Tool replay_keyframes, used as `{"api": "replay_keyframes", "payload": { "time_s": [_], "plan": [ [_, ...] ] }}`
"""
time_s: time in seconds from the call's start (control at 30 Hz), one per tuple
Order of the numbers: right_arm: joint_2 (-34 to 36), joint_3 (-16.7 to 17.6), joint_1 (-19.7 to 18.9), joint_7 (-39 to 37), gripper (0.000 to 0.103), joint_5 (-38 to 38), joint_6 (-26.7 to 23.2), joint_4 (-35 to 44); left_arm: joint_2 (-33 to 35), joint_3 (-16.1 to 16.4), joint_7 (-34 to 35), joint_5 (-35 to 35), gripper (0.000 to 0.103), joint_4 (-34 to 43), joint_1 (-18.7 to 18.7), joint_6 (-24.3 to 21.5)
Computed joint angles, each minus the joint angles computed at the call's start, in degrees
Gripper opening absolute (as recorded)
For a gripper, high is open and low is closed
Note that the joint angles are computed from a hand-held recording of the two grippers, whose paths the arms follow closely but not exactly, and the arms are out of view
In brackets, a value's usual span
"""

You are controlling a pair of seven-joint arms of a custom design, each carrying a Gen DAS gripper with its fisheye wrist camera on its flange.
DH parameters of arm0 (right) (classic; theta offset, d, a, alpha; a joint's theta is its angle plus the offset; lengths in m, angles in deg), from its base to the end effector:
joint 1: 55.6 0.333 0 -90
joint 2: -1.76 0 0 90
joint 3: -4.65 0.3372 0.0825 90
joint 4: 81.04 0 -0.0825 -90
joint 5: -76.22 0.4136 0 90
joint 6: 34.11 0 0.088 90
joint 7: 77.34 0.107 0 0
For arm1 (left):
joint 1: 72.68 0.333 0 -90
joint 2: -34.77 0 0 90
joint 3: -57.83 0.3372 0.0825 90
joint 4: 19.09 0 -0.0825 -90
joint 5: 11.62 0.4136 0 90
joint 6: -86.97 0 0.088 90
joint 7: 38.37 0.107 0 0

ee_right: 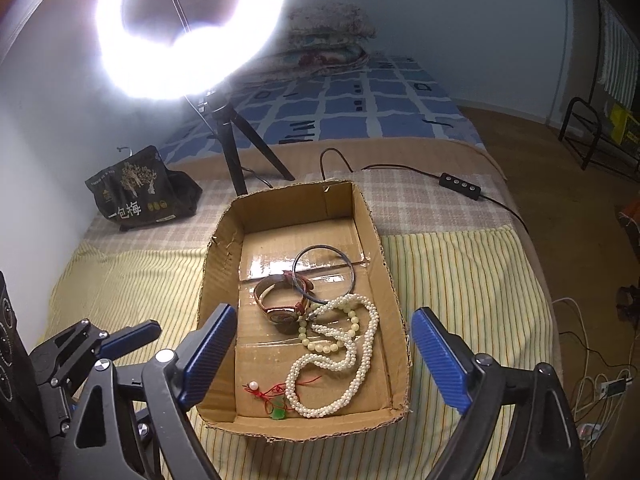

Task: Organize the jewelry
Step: 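Move the right tool to the second pearl necklace while the left tool approaches the second pearl earring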

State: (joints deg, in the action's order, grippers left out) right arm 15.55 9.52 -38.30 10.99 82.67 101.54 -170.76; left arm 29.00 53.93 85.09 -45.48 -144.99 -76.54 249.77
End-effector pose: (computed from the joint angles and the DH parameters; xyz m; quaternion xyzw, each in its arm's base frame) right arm 0.6625 0.2641 0.5813 -0.7860 0.5498 -0.1097 0.2605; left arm 0.5786 -0.0504 0.5139 -0.5748 0.7185 -0.3365 0.2004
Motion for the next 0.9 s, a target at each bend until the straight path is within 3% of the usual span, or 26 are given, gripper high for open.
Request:
{"api": "replay_keyframes", "payload": {
  "time_s": [0.47, 0.9],
  "plan": [
    [-2.72, -0.14, 0.32, 2.08, 0.093, -0.9, 5.81, -4.7, -2.91, 1.02, 0.98, 1.18, 0.064, -2.7, -0.26, 1.07],
    [-10.88, 1.54, 1.47, -4.67, 0.102, 2.63, 16.11, -16.94, -12.56, 7.83, 2.4, 1.94, 0.064, -9.99, 2.04, 1.09]
  ]
}}
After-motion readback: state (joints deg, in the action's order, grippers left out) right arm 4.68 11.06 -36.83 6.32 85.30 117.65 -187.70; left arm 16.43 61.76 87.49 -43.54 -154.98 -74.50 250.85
